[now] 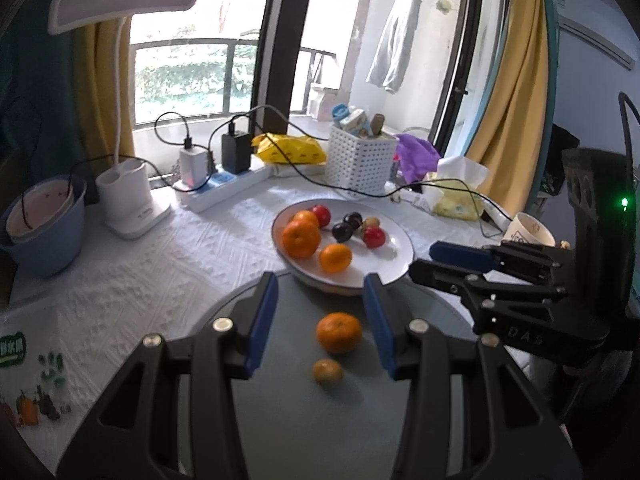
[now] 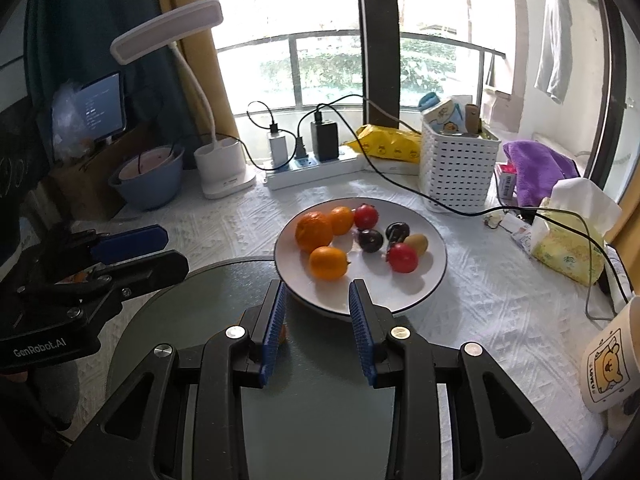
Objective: Organize fruits
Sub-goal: 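Withdraw both open tools from the bowl back over the fruit mat, then grasp an orange with the right tool while the left tool grasps a small brown fruit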
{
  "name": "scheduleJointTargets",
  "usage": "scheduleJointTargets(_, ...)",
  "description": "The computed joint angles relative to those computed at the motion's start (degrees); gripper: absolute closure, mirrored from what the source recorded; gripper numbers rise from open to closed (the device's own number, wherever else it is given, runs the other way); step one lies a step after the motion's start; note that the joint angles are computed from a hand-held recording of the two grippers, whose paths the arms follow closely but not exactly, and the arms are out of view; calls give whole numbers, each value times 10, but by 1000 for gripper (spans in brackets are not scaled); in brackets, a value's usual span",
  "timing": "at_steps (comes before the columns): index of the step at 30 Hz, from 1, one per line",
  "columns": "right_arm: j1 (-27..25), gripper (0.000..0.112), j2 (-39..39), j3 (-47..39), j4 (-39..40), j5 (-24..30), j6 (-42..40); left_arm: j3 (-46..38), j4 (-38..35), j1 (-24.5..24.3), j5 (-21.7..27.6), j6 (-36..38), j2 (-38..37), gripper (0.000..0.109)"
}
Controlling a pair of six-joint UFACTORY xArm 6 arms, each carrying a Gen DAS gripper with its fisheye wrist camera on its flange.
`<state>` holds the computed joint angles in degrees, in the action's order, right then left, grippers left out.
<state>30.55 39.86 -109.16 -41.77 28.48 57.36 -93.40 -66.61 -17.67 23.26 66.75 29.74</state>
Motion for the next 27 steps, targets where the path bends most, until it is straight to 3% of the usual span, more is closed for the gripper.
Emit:
scheduleJointTargets(4, 6, 77, 13, -14, 16, 4, -15, 19, -6, -5, -41, 28, -4, 63)
scheduleJointTargets(13, 15, 77, 51, -50, 69, 20, -59, 28, 0, 13, -44, 11, 7, 63)
scheduleJointTargets(16, 16, 70, 69, -68, 92, 25, -75, 27, 9, 17, -45, -5, 15, 63)
scheduleJointTargets(27, 17, 70, 150, -170, 182, 48, -149, 18, 29, 22, -39, -29, 32, 63)
